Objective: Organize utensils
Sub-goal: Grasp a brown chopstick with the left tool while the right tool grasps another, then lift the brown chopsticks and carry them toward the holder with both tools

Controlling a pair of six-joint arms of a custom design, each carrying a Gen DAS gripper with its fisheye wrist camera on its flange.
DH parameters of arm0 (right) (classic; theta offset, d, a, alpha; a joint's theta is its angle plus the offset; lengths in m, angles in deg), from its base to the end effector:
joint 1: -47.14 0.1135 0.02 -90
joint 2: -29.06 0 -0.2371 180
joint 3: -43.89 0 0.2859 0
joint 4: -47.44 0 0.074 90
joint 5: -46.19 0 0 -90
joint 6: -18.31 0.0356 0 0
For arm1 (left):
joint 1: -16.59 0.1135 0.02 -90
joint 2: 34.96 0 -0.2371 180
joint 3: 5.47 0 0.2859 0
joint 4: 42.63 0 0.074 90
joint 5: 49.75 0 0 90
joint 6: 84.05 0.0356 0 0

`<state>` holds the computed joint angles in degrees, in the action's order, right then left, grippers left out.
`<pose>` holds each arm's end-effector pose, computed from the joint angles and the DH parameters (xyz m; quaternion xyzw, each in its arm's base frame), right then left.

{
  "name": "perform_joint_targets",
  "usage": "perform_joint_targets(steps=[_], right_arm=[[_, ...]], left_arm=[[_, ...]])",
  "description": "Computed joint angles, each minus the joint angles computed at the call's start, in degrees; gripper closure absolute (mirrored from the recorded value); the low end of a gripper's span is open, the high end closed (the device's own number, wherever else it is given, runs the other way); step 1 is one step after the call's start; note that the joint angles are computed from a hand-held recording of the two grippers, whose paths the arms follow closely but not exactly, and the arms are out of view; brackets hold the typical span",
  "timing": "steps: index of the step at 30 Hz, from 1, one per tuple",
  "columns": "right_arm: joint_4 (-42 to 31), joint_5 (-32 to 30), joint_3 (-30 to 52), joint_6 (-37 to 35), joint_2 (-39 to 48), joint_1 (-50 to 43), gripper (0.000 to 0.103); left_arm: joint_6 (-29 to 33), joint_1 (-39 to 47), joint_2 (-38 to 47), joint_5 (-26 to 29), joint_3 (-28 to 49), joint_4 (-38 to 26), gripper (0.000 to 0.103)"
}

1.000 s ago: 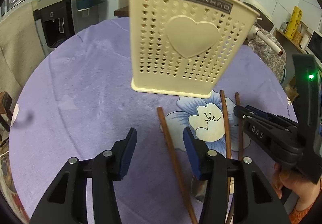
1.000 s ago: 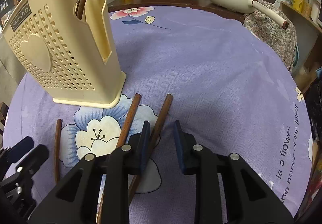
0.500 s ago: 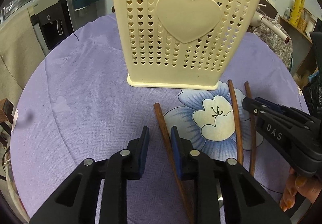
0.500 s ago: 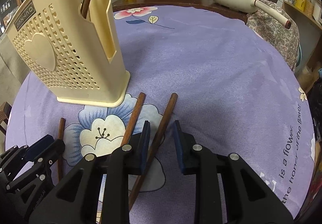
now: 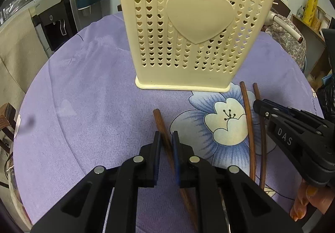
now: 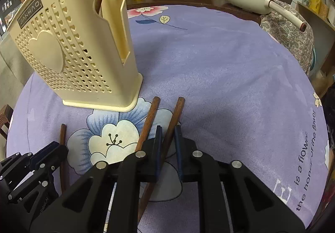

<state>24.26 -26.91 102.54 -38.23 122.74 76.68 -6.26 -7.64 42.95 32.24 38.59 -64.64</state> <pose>0.2889 0.1519 0.0942 0.0728 0.9494 0.0210 0.3048 0.2474 -0.1059 0.0957 0.0795 0.9505 -0.0281 0.2990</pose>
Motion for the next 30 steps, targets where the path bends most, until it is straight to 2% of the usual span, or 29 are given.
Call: perform_joint_targets(steps=[30], right_arm=[[2.17, -2.11, -1.67, -0.71, -1.00, -1.10, 0.091]], left_arm=[[0.25, 0.70, 0.71, 1.40, 0.76, -0.11, 0.094]])
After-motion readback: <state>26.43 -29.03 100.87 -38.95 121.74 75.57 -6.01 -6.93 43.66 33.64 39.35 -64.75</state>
